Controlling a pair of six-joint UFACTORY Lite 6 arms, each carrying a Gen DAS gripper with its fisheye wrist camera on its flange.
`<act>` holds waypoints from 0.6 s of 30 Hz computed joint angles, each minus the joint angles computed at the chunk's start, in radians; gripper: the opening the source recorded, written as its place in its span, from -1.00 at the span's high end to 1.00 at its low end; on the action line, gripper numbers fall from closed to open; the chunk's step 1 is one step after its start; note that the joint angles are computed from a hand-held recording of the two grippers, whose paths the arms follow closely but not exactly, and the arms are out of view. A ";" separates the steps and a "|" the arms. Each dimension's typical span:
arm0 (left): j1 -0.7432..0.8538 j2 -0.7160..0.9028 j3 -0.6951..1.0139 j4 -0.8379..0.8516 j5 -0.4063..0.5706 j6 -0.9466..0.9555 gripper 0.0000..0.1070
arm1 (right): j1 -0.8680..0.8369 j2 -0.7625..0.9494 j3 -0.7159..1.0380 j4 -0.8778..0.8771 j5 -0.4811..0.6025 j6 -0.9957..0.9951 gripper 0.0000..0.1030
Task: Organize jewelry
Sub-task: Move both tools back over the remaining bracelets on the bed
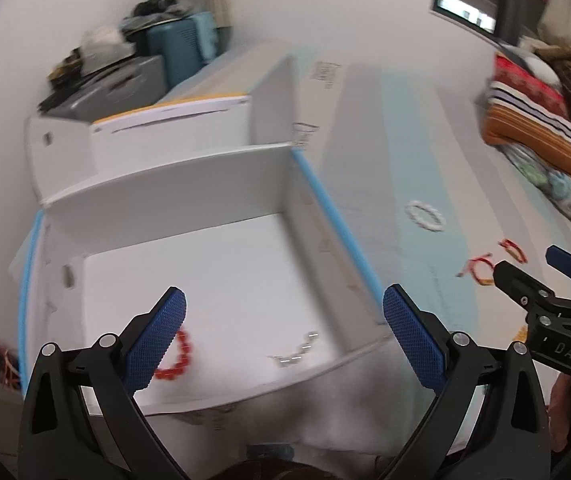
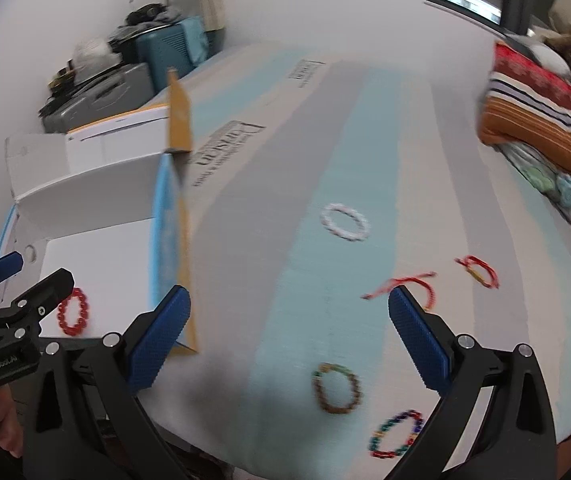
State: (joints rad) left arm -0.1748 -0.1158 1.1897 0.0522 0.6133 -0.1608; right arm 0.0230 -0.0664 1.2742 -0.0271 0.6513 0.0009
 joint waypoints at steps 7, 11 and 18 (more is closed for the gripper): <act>-0.204 0.088 0.032 0.113 -0.034 -0.177 -0.82 | -0.243 -0.051 -0.114 0.172 -0.038 -0.273 -0.85; -0.307 0.143 0.058 0.169 -0.053 -0.271 -0.82 | -0.387 -0.034 -0.152 0.274 -0.050 -0.431 -0.85; -0.460 0.279 0.128 0.252 -0.083 -0.405 -0.82 | -0.595 0.046 -0.170 0.390 -0.064 -0.652 -0.85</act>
State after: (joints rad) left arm -0.6346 0.1634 1.3175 0.3047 0.5303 -0.5657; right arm -0.5719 -0.0205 1.1046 0.3626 0.5868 -0.6511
